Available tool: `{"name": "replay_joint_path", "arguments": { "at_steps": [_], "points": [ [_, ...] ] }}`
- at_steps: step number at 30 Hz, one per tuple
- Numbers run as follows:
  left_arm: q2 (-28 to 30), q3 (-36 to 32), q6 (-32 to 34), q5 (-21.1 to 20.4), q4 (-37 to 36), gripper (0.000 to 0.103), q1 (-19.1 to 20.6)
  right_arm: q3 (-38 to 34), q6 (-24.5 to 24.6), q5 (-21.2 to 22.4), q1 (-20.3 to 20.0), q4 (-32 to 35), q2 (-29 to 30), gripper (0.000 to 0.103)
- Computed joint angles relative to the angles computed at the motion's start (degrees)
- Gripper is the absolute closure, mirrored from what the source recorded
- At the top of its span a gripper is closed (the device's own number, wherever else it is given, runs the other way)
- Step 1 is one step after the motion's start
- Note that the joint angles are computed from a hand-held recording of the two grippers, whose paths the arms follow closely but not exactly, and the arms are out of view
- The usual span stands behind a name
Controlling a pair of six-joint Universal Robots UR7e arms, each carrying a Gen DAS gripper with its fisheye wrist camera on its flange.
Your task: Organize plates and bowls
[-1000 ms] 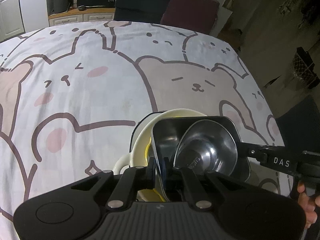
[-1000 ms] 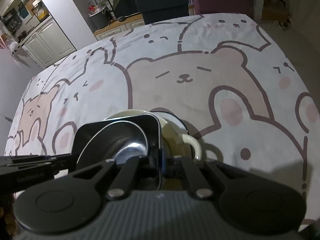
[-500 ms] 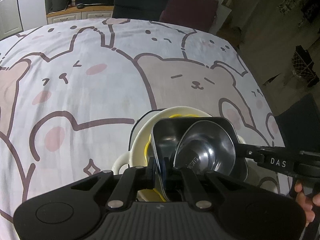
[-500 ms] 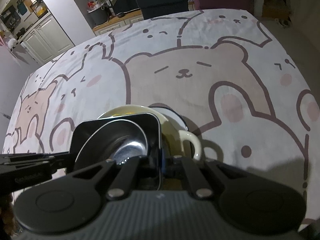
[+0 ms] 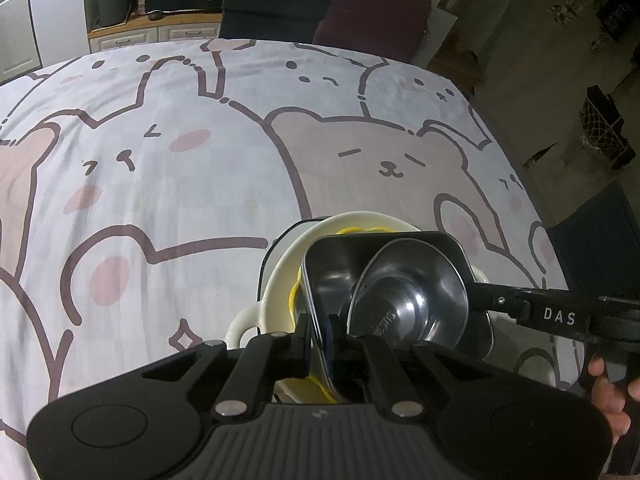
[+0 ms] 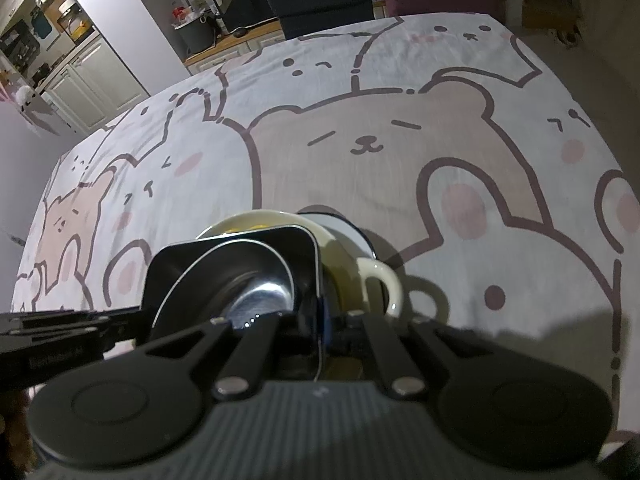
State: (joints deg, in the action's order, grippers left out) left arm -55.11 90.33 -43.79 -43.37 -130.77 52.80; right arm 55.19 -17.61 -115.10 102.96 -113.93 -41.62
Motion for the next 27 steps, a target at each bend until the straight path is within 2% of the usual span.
{"name": "replay_joint_path", "arguments": {
  "at_steps": [4,8,9,10,12,14,16,19,21,23,24,27],
  "points": [
    [-0.63,0.60,-0.79,1.09,0.05,0.088,-0.42,0.24,0.55,0.77,-0.06,-0.45,-0.51,0.094],
    [-1.52,1.42,-1.58,2.43,-0.11,0.087,-1.18,1.37,0.10,0.91,0.11,-1.97,-1.39,0.094],
    [-1.74,1.59,-1.68,2.72,-0.16,0.082,-1.38,1.81,-0.35,0.94,0.20,-2.77,-1.71,0.094],
    [-1.96,1.76,-1.90,3.05,-0.15,0.073,-1.61,2.21,-0.62,1.17,0.25,-3.33,-2.07,0.093],
    [-2.44,2.18,-2.63,4.34,0.31,0.060,-2.27,2.88,-1.32,2.57,0.16,-4.12,-2.87,0.083],
    [-3.00,2.80,-3.18,5.73,0.32,0.052,-3.11,3.56,-1.70,3.04,0.24,-4.85,-3.63,0.066],
    [-3.82,3.93,-3.79,7.01,-0.91,0.034,-4.04,4.64,-2.59,3.57,0.53,-6.27,-4.70,0.057],
    [-5.19,6.09,-4.56,9.64,-3.48,0.016,-5.89,6.89,-4.22,5.51,0.86,-9.55,-6.97,0.044],
    [-6.01,7.48,-4.86,11.42,-4.94,0.010,-7.16,9.25,-5.73,6.70,0.94,-12.87,-8.82,0.038],
    [-6.67,8.65,-5.73,13.62,-5.19,0.004,-8.48,11.19,-6.79,7.57,0.99,-15.49,-10.56,0.025],
    [-6.92,9.17,-6.31,14.98,-4.95,0.002,-9.21,11.98,-7.03,7.82,1.03,-16.36,-11.43,0.023],
    [-7.53,10.68,-7.01,17.86,-4.93,0.000,-11.35,14.46,-8.82,8.47,1.19,-19.27,-13.95,0.014]
  ]
}}
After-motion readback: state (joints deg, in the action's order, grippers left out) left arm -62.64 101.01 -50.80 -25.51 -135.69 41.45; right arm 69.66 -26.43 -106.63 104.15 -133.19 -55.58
